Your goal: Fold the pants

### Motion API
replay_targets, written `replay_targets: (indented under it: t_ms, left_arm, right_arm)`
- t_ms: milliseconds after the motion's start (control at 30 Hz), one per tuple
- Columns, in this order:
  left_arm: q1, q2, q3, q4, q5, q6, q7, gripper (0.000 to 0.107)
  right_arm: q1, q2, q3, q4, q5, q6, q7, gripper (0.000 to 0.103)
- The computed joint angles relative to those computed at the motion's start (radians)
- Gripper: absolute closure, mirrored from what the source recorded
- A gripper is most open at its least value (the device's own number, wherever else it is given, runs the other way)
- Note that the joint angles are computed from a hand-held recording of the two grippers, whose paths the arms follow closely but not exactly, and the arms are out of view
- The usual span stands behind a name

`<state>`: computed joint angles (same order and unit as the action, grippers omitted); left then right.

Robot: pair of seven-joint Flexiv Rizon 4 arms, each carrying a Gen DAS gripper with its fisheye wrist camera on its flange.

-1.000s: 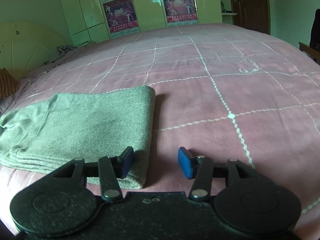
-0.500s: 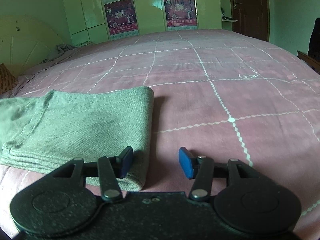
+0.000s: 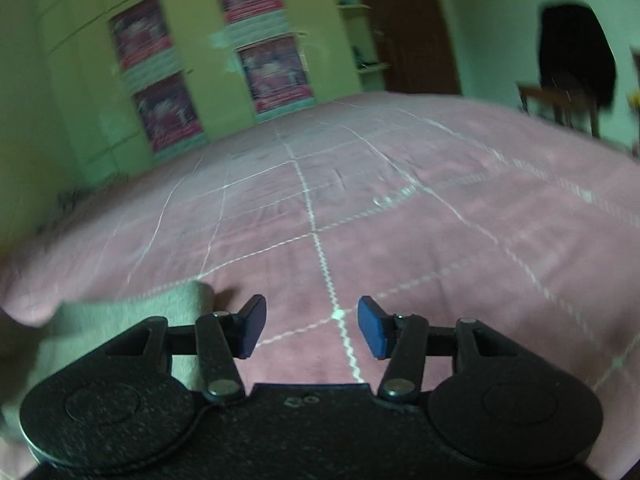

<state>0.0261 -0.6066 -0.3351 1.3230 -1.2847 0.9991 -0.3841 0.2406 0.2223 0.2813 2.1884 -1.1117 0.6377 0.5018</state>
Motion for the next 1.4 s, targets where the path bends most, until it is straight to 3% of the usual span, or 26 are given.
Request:
replay_targets:
  t_ms: [200, 400, 500, 533, 567, 600, 667, 700, 933, 1067, 1133, 1200, 1300, 1400]
  left_arm:
    - [-0.126, -0.013, 0.002, -0.039, 0.231, -0.041, -0.044, 0.077]
    - [-0.25, 0.04, 0.051, 0.027, 0.511, -0.066, -0.066, 0.077]
    - [-0.286, 0.104, 0.055, 0.123, 0.62, -0.014, -0.02, 0.073]
    - [-0.295, 0.146, 0.057, 0.181, 0.611, 0.003, 0.012, 0.067]
    - [-0.28, 0.16, 0.027, 0.206, 0.592, 0.02, 0.019, 0.055]
    - [-0.271, 0.171, 0.016, 0.216, 0.565, -0.012, 0.011, 0.047]
    - [-0.248, 0.178, 0.008, 0.203, 0.51, -0.15, -0.032, 0.017]
    - [-0.243, 0.19, 0.006, 0.222, 0.476, -0.166, -0.017, 0.014]
    - [-0.267, 0.314, 0.042, 0.403, 0.195, 0.036, 0.083, 0.014]
    - [-0.262, 0.371, 0.106, 0.46, 0.1, 0.129, 0.122, 0.014]
    - [-0.237, 0.382, 0.152, 0.476, 0.107, 0.136, 0.108, 0.014]
    - [-0.207, 0.389, 0.198, 0.481, 0.205, 0.092, 0.019, 0.013]
    - [-0.154, 0.421, 0.245, 0.516, 0.329, 0.004, -0.024, 0.013]
    - [-0.141, 0.422, 0.252, 0.529, 0.399, 0.006, -0.066, 0.013]
  right_arm:
    - [-0.027, 0.018, -0.013, 0.034, -0.046, 0.068, 0.077, 0.052]
    - [-0.063, 0.059, -0.015, 0.078, -0.094, 0.107, 0.216, 0.051]
    - [-0.081, 0.069, -0.021, 0.093, -0.114, 0.138, 0.257, 0.051]
    - [-0.084, 0.068, -0.022, 0.095, -0.118, 0.146, 0.263, 0.051]
    - [-0.087, 0.068, -0.023, 0.096, -0.119, 0.153, 0.264, 0.05]
    - [-0.089, 0.066, -0.024, 0.095, -0.119, 0.158, 0.263, 0.05]
    - [-0.093, 0.061, -0.026, 0.093, -0.12, 0.167, 0.262, 0.05]
    - [-0.095, 0.059, -0.026, 0.092, -0.12, 0.17, 0.262, 0.049]
    - [-0.092, 0.067, -0.009, 0.089, -0.118, 0.142, 0.253, 0.049]
    - [-0.075, 0.056, 0.0, 0.072, -0.105, 0.113, 0.208, 0.049]
    - [-0.065, 0.047, 0.002, 0.062, -0.098, 0.101, 0.179, 0.048]
    - [-0.055, 0.039, 0.002, 0.053, -0.089, 0.094, 0.145, 0.048]
    - [-0.038, 0.02, 0.001, 0.031, -0.066, 0.095, 0.106, 0.048]
    - [-0.023, -0.018, -0.021, 0.004, -0.062, 0.192, 0.098, 0.044]
